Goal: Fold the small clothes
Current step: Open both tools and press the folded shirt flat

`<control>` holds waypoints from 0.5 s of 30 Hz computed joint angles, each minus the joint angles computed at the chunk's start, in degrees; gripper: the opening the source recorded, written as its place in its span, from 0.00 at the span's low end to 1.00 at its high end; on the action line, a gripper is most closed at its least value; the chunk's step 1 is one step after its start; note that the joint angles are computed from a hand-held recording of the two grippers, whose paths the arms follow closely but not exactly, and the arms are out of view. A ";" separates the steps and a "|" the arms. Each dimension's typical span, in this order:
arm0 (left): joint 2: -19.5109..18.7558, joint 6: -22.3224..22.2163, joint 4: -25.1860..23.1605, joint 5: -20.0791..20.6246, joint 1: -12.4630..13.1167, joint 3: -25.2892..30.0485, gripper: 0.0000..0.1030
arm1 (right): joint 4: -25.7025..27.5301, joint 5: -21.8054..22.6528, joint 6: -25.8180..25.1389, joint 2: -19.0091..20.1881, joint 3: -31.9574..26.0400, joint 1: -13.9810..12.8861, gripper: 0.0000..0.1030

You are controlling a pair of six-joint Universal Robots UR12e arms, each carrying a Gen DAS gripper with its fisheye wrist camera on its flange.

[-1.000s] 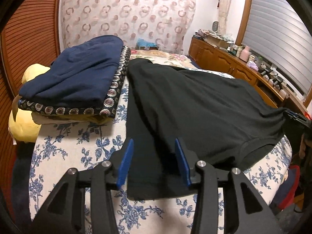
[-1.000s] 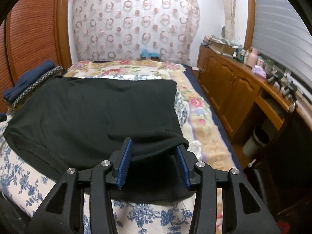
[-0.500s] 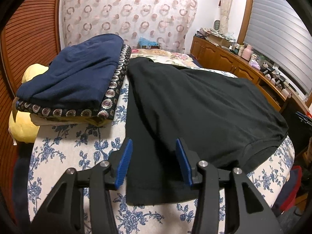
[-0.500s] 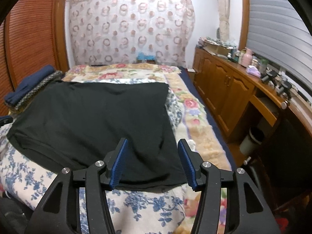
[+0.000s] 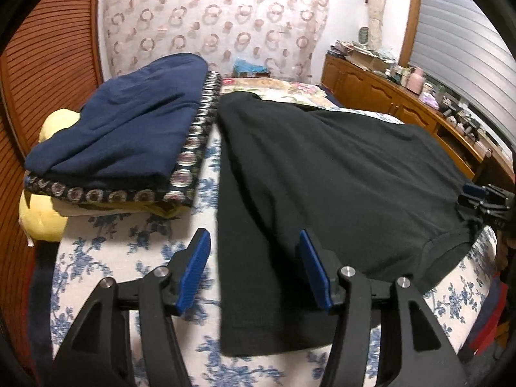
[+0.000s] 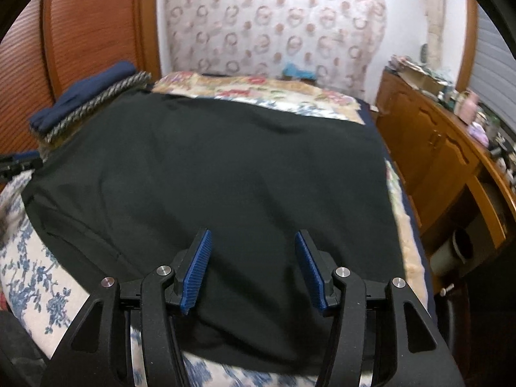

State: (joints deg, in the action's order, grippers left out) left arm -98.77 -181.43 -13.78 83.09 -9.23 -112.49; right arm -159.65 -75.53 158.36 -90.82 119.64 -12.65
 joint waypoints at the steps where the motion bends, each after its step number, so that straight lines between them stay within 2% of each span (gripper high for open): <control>1: 0.02 -0.19 -0.09 0.34 0.15 -0.06 0.55 | 0.58 -0.19 -0.34 0.36 -0.28 0.33 0.53; 6: -0.58 0.21 -1.64 3.25 0.17 0.27 0.55 | 2.44 -1.47 -2.18 1.49 -1.11 1.50 0.53; 9: -1.23 1.34 -3.04 3.01 0.03 0.89 0.55 | 2.64 -1.51 -2.82 1.62 -1.15 1.64 0.54; 15: -2.77 4.02 -5.58 2.94 -1.13 3.18 0.55 | 5.55 2.08 -1.39 1.79 -1.75 0.17 0.61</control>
